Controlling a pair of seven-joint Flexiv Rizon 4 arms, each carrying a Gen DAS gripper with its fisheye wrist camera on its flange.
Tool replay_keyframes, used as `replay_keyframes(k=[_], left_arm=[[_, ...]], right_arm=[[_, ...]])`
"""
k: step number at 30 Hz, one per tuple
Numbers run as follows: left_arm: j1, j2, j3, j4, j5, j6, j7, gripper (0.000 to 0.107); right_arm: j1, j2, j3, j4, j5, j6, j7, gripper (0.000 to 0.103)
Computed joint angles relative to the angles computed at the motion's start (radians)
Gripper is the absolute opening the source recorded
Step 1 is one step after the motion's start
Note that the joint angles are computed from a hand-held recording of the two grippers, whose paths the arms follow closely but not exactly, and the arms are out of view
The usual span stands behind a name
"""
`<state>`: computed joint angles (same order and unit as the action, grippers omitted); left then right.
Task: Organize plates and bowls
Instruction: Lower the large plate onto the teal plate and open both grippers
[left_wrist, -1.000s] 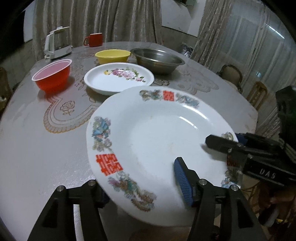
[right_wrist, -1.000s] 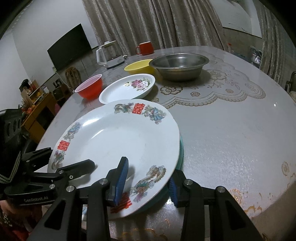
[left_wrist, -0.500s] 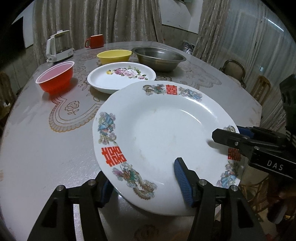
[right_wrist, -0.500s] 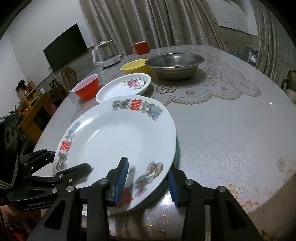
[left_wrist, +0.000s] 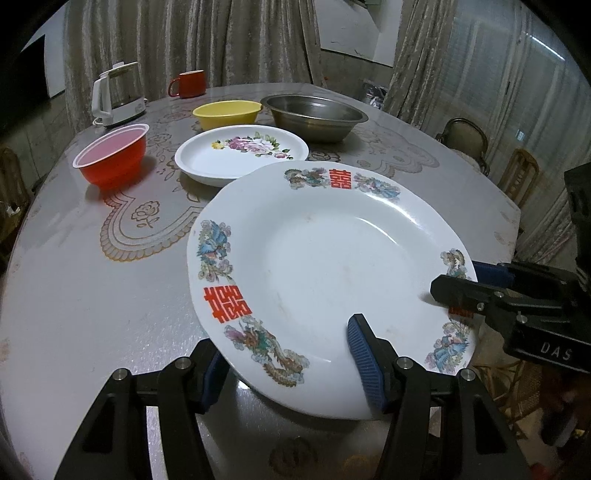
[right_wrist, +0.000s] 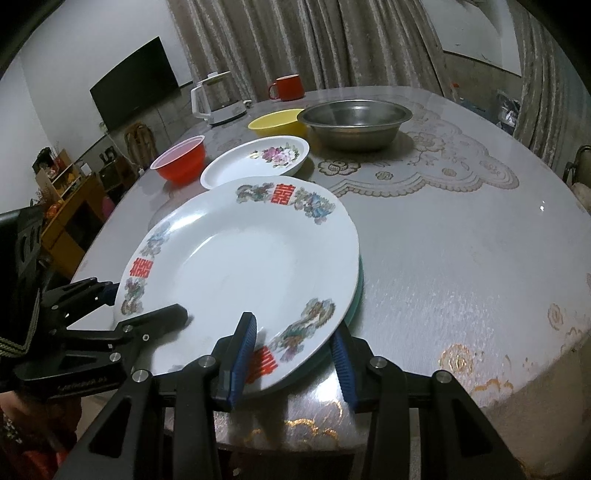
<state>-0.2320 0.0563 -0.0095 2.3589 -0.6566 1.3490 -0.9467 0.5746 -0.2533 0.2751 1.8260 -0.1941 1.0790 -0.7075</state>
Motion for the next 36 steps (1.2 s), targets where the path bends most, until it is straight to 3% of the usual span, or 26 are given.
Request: replay_keyframes(k=[10, 16, 21, 26, 36], left_arm=[[-0.013, 0.046, 0.017, 0.023, -0.038, -0.026, 0.029, 0.062], [-0.048, 0.075, 0.036, 0.05, -0.137, 0.023, 0.074, 0.062], [-0.063, 0.081, 0.05, 0.053, -0.208, 0.056, 0.096, 0.064], [-0.014, 0.076, 0.053, 0.039, -0.153, 0.019, 0.011, 0.083], [0.068, 0.042, 0.063, -0.04, -0.144, -0.092, -0.06, 0.088]], right_arm=[[0.001, 0.03, -0.005, 0.023, 0.002, 0.004, 0.027, 0.041], [-0.002, 0.053, -0.028, 0.052, -0.082, 0.019, 0.117, 0.041], [-0.014, 0.041, -0.009, 0.045, -0.059, 0.022, 0.102, 0.041], [-0.009, 0.036, -0.016, 0.046, -0.065, 0.05, 0.11, 0.041], [-0.034, -0.018, -0.043, -0.035, -0.094, 0.056, 0.053, 0.042]])
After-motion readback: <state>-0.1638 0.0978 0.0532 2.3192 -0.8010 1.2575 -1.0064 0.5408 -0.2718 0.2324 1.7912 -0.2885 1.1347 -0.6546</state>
